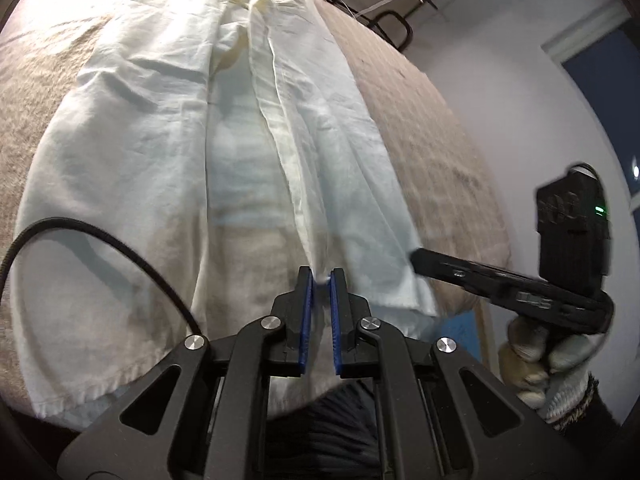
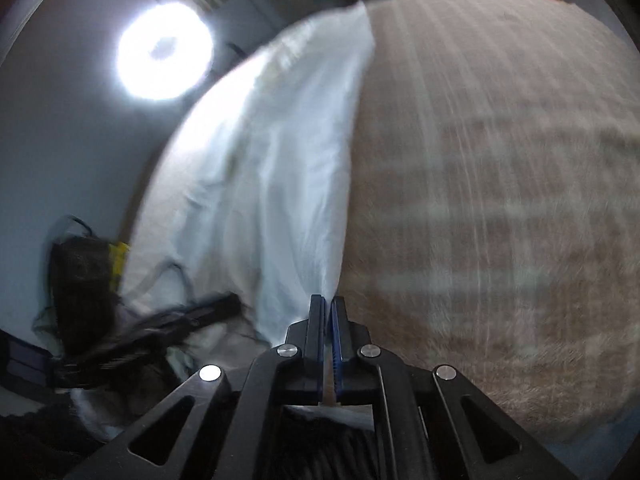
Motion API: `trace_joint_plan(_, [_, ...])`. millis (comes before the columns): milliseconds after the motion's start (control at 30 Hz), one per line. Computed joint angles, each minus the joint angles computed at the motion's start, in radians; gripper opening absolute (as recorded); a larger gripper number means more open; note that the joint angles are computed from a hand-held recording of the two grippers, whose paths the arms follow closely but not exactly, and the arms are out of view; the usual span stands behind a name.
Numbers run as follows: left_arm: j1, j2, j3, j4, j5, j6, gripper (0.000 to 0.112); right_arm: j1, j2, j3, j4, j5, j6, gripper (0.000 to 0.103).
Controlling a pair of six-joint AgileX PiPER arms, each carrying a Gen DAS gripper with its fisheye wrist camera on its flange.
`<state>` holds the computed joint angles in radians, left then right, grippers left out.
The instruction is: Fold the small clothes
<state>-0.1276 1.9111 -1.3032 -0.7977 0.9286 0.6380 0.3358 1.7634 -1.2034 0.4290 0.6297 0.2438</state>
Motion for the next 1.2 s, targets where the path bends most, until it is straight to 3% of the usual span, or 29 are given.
trace_joint_plan(100, [0.053,-0.077,0.022,0.017,0.027,0.051,0.007,0.007,-0.006,0.007,-0.023,-0.009,0.018,0.001])
trace_joint_plan(133, [0.074,-0.107,0.043,0.007,0.014,0.067,0.020,-0.002,-0.015,0.012,0.009,-0.007,-0.014,0.002])
trace_joint_plan(167, [0.105,-0.139,0.057,0.022,0.005,0.073,0.044,-0.009,-0.026,0.017,0.025,-0.004,-0.037,0.008])
trace_joint_plan(200, [0.138,-0.161,0.070,0.028,-0.011,0.075,0.055,-0.012,-0.040,0.024,0.014,0.001,-0.029,0.011])
trace_joint_plan(233, [0.175,-0.179,0.088,0.031,-0.034,0.075,0.064,-0.014,-0.057,0.033,-0.001,0.002,-0.011,0.024])
trace_joint_plan(267, [0.207,-0.182,0.092,0.052,-0.060,0.057,0.064,-0.020,-0.076,0.051,0.011,-0.008,-0.018,0.041])
trace_joint_plan(333, [0.244,-0.145,0.064,0.114,-0.079,-0.012,0.064,-0.056,-0.110,0.102,0.092,-0.034,-0.085,0.045])
trace_joint_plan(433, [0.301,-0.018,-0.028,0.116,0.008,-0.091,0.064,-0.095,-0.117,0.152,0.262,-0.059,-0.213,0.045])
trace_joint_plan(500, [0.299,-0.008,-0.036,0.082,0.005,-0.068,0.064,-0.108,-0.105,0.166,0.335,-0.058,-0.271,0.045])
trace_joint_plan(533, [0.298,0.009,-0.053,0.065,0.029,-0.045,0.058,-0.115,-0.104,0.182,0.379,-0.061,-0.318,0.044])
trace_joint_plan(567, [0.296,0.024,-0.063,0.035,0.054,-0.019,0.031,-0.117,-0.099,0.184,0.409,-0.058,-0.347,0.044])
trace_joint_plan(600, [0.290,0.040,-0.074,0.027,0.070,-0.014,0.014,-0.121,-0.092,0.185,0.434,-0.051,-0.376,0.043])
trace_joint_plan(633, [0.283,0.053,-0.085,0.027,0.081,-0.014,0.007,-0.120,-0.083,0.182,0.455,-0.043,-0.400,0.041])
trace_joint_plan(700, [0.271,0.047,-0.080,0.017,0.069,-0.024,0.006,-0.105,-0.051,0.157,0.448,-0.033,-0.403,0.033])
trace_joint_plan(767, [0.314,0.042,-0.082,-0.053,0.138,-0.037,0.004,-0.092,-0.029,0.125,0.403,-0.016,-0.370,0.004])
trace_joint_plan(800, [0.335,0.031,-0.081,-0.074,0.164,-0.038,0.003,-0.086,-0.031,0.115,0.371,-0.007,-0.343,0.004])
trace_joint_plan(933, [0.316,0.025,-0.042,-0.037,0.096,-0.021,0.003,-0.077,-0.077,0.139,0.380,-0.041,-0.364,0.002])
trace_joint_plan(1100, [0.301,0.049,-0.055,-0.023,0.074,-0.014,0.003,-0.051,-0.038,0.127,0.299,-0.050,-0.287,0.002])
trace_joint_plan(1200, [0.303,0.056,-0.075,-0.012,0.102,-0.029,0.006,-0.056,-0.055,0.136,0.327,-0.045,-0.332,0.008])
